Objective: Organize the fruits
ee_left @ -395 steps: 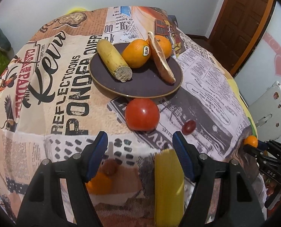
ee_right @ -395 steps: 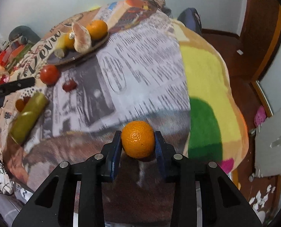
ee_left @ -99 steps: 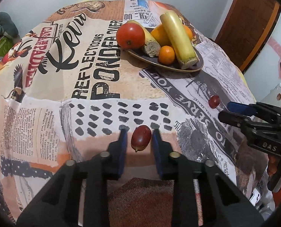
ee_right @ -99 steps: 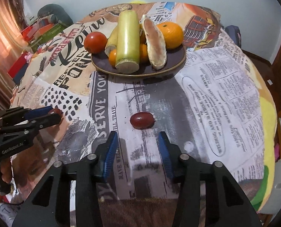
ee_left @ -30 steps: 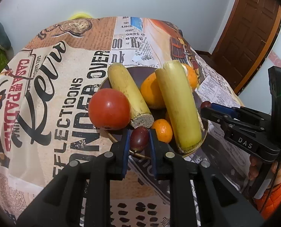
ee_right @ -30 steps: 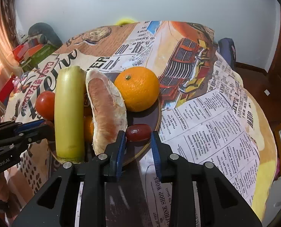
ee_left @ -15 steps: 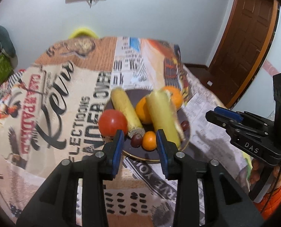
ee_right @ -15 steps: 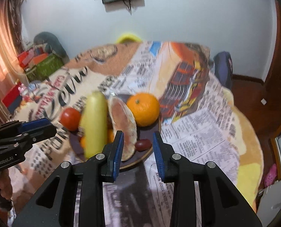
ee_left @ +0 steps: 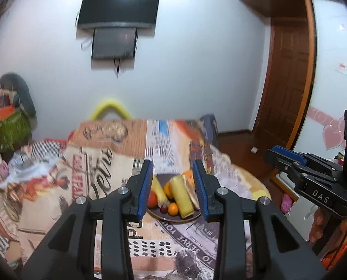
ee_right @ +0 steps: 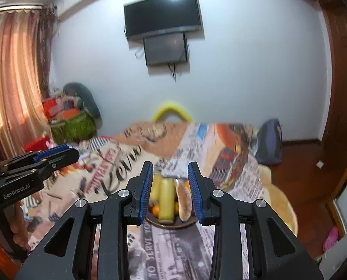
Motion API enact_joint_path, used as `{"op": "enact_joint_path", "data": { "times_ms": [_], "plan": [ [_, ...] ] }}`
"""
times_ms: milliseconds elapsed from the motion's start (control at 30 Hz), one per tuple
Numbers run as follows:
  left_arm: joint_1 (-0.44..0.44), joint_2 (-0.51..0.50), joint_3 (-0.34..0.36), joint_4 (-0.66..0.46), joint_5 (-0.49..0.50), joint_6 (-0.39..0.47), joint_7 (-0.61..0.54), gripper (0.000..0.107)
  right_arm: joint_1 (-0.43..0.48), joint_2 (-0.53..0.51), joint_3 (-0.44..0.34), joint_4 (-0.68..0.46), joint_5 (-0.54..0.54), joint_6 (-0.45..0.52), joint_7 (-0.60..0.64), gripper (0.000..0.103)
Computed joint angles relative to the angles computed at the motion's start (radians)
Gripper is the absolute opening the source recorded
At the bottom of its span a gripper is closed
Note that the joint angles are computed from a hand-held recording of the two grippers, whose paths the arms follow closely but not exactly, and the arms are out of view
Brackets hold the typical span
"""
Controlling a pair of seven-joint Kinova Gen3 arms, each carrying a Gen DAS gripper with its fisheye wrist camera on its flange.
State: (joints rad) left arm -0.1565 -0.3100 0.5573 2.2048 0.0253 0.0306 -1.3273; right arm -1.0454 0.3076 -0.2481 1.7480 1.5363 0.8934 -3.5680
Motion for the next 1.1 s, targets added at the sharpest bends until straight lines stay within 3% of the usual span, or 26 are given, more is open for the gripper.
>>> {"op": "enact_joint_path", "data": {
  "times_ms": [67,233,333,567,700,900,1100],
  "plan": [
    [0.010,-0.060,-0.011,0.017,0.004,-0.001,0.004,0.035,-0.038,-0.010,-0.009,0.006,0.027,0.061,-0.019,0.028],
    [0.037,-0.188,-0.038,0.054,0.017,-0.008,0.009,0.056,-0.098,-0.009,-0.033,0.008,0.078,0.180,-0.043,0.029],
    [0.056,-0.235,-0.057,0.067,0.019,-0.003,0.005,0.059,-0.119,-0.005,-0.042,0.013,0.106,0.224,-0.072,0.038],
    [0.085,-0.279,-0.083,0.092,0.028,-0.005,0.000,0.074,-0.170,0.034,-0.041,-0.005,0.123,0.338,-0.091,0.072],
    [0.070,-0.299,-0.068,0.102,0.032,-0.005,0.000,0.079,-0.194,0.056,-0.031,-0.020,0.124,0.390,-0.104,0.089],
    [0.037,-0.313,-0.031,0.112,0.039,-0.014,0.005,0.089,-0.224,0.061,-0.025,-0.027,0.106,0.440,-0.107,0.103],
    [0.052,-0.312,-0.040,0.124,0.038,-0.017,0.001,0.090,-0.228,0.052,-0.033,-0.002,0.102,0.447,-0.137,0.103]
  ]
}}
